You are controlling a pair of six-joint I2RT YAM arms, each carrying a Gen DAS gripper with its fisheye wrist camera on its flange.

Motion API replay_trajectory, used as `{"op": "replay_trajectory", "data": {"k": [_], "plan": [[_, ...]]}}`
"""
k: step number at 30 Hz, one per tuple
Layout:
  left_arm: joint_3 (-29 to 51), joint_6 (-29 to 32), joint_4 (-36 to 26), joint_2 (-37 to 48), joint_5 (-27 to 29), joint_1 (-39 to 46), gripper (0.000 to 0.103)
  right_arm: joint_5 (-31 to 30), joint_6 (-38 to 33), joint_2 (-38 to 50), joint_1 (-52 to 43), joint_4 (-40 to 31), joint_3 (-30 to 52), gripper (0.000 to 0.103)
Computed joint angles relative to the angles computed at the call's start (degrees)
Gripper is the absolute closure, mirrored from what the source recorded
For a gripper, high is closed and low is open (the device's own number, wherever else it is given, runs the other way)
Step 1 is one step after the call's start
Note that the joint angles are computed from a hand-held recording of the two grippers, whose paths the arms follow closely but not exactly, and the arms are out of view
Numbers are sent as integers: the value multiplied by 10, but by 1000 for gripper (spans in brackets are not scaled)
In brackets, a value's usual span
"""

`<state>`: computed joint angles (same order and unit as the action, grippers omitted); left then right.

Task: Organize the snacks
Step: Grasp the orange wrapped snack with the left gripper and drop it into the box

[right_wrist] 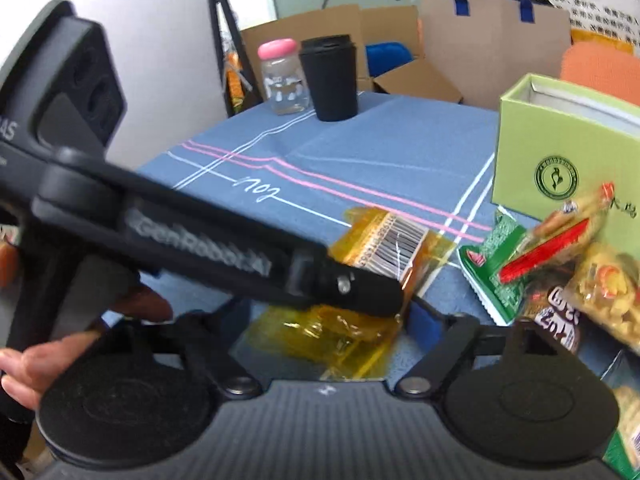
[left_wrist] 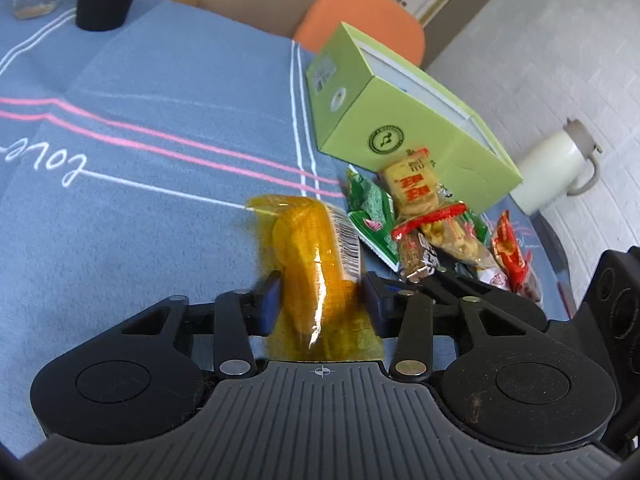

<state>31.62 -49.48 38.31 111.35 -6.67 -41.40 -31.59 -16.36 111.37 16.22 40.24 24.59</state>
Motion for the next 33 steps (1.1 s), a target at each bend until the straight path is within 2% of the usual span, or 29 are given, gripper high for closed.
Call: {"op": "replay_trajectory", "data": {"k": [4,7,9,12,14,17,21,23,24,25,26,29,30,33], "plan": [[-24,-24,-2,-57,-38,-28,85,-21,-11,-65,-16,28,-41,28],[23,7,-72,-103,-59,-29,83,-41,-22,-120,-45,-9,-18,23],[92,43,-122,-103,-53,-16,83,-46,-36,-140,-76,-39,18,23],[240,94,-195,-49,-16,8,83,-58,-54,-135,-131,-110,107,23],[366,122,-254,17,9,18,83,-63,-74,-106,-167,-179,190,23],[572,150,-348,137,37,26,82,-57,-95,-35,-203,-283,326,23],[835,152,-480,297,63,40,81,-55,-116,84,-223,-418,505,24],[904,147,-506,348,59,47,66,-55,-108,131,-224,-446,560,23],[924,142,-518,363,45,47,50,-55,-103,139,-229,-441,566,22],[919,137,-519,363,27,46,45,-61,-99,137,-238,-425,555,21],[887,136,-502,347,14,45,45,-74,-93,130,-248,-404,539,19],[716,141,-391,254,-9,36,40,-114,-86,81,-282,-338,457,11],[669,140,-360,226,-21,29,35,-120,-90,64,-293,-313,426,11],[561,145,-299,158,-48,2,31,-141,-107,-1,-332,-265,329,10]]}}
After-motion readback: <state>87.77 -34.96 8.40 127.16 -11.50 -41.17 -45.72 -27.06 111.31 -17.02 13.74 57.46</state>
